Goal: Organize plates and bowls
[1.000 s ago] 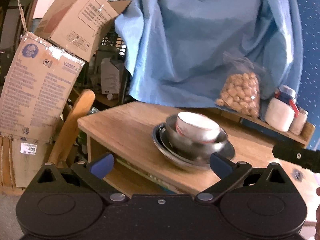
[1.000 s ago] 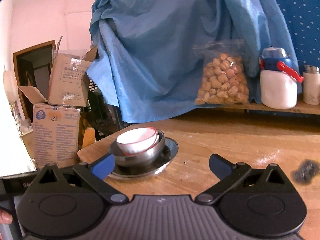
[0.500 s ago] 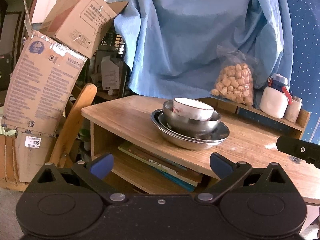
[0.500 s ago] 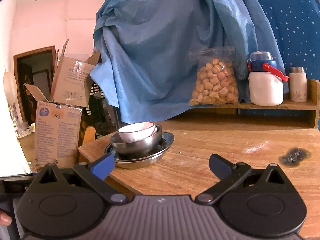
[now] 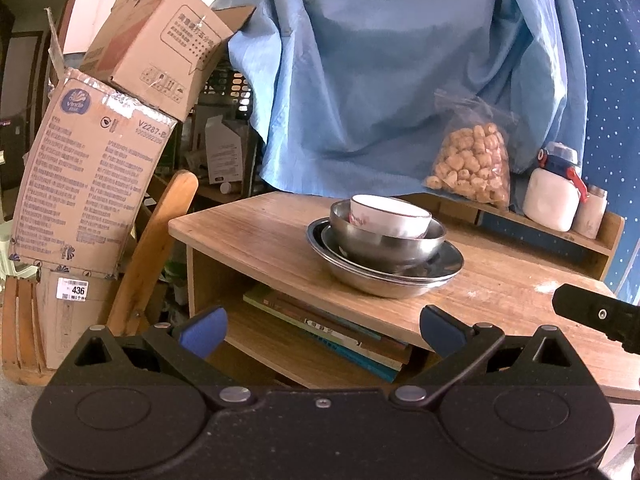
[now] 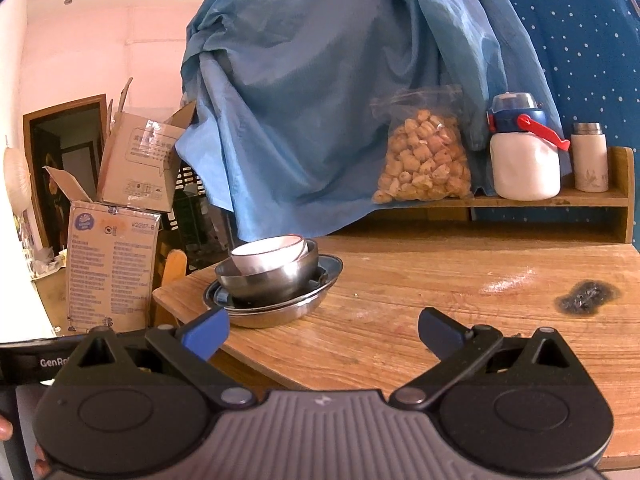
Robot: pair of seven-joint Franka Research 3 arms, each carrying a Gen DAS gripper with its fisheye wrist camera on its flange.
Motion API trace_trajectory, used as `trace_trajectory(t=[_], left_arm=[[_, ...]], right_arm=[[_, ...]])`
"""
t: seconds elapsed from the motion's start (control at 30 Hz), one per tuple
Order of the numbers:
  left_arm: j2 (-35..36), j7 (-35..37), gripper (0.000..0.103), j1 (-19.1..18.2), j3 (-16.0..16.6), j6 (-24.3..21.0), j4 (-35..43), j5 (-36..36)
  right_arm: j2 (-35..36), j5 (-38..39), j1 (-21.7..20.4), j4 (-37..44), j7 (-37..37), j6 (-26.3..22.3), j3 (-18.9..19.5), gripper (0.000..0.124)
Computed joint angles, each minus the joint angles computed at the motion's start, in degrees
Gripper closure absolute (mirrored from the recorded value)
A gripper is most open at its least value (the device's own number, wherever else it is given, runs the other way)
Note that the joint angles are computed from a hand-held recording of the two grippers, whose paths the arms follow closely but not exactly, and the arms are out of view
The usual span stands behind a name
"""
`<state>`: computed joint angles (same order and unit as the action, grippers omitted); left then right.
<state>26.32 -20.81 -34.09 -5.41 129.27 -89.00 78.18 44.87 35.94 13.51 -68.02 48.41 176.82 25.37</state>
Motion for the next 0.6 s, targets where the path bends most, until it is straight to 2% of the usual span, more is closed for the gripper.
trace_trajectory(t=[0.6], left_arm=[[0.49,1.43,0.001,0.01,0.25,0.87,0.68,-0.48]], right_arm=[[-0.09,-0.77,0.52,-0.11,0.84,-0.14,-0.77,0.021]])
